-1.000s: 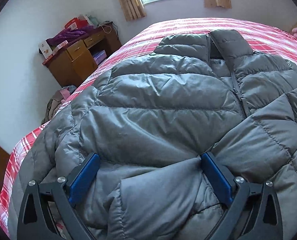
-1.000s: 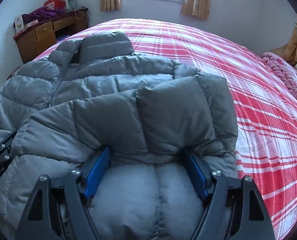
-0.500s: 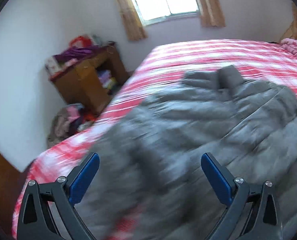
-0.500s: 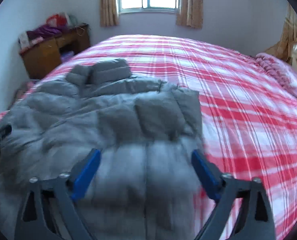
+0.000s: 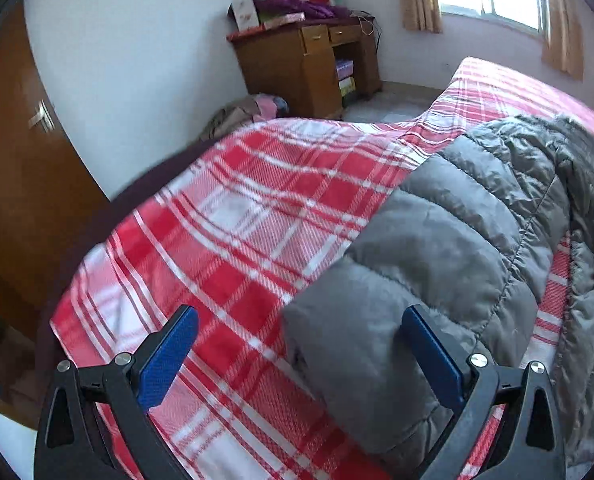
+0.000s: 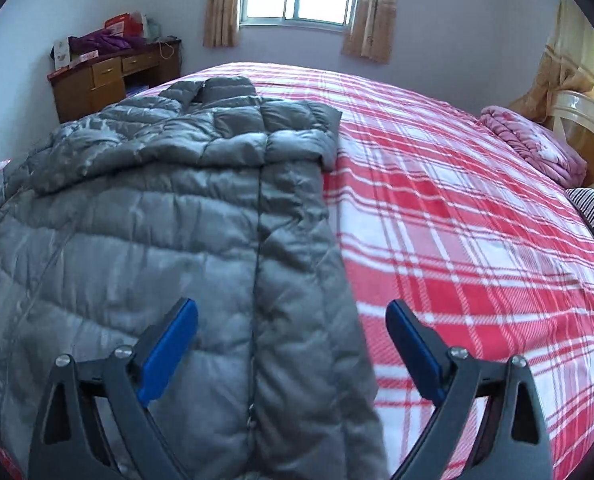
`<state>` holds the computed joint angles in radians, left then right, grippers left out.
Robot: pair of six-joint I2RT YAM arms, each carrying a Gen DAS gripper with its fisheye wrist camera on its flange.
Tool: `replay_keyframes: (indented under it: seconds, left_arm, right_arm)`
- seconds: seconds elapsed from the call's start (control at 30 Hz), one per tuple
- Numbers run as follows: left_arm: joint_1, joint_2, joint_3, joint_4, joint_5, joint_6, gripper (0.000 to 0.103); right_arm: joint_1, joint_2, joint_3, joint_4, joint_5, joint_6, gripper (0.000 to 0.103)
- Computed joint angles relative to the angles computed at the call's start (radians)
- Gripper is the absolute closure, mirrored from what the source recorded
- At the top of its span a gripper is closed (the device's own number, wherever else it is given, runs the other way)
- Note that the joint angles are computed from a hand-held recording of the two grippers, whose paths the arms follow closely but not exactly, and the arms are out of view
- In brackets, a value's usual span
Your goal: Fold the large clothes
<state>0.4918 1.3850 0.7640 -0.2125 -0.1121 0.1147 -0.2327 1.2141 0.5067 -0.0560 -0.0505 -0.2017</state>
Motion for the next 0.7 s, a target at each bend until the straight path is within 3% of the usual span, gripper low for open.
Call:
replay_keyframes:
  seconds: [0.23, 0.27, 0.33, 0.4, 0.43, 0.57, 0.7]
  left_arm:
    - [-0.008, 0.089, 0.067, -0.071, 0.151, -0.066, 0.004]
    - [-0.019, 0.09, 0.06, -0.06, 0.175, -0.065, 0.011]
    - [-0.05, 0.11, 0.067, -0.055, 0.168, -0.059, 0.056]
    - [-0.074, 0.106, 0.091, -0.061, 0.142, -0.054, 0.077]
    - [-0.097, 0.088, 0.104, -0.058, 0.086, -0.054, 0.082]
    - [-0.165, -0.011, 0.148, -0.035, -0.039, -0.047, 0.083]
    - [-0.325, -0.06, 0.239, -0.045, -0.15, -0.029, 0.083]
  right_arm:
    - [0.048, -0.038, -0.088, 0.073, 0.053, -0.019, 0.006]
    - [0.046, -0.036, -0.099, 0.088, 0.052, -0.018, 0.006]
    - [0.031, -0.021, -0.104, 0.103, 0.033, -0.013, 0.006]
    - [0.018, -0.016, -0.099, 0.099, 0.016, -0.006, 0.006]
    - [0.007, -0.009, -0.095, 0.097, 0.001, -0.004, 0.006]
    - [-0.022, 0.0, -0.095, 0.1, -0.043, 0.005, 0.006]
    - [-0.052, -0.003, -0.097, 0.103, -0.079, 0.022, 0.006]
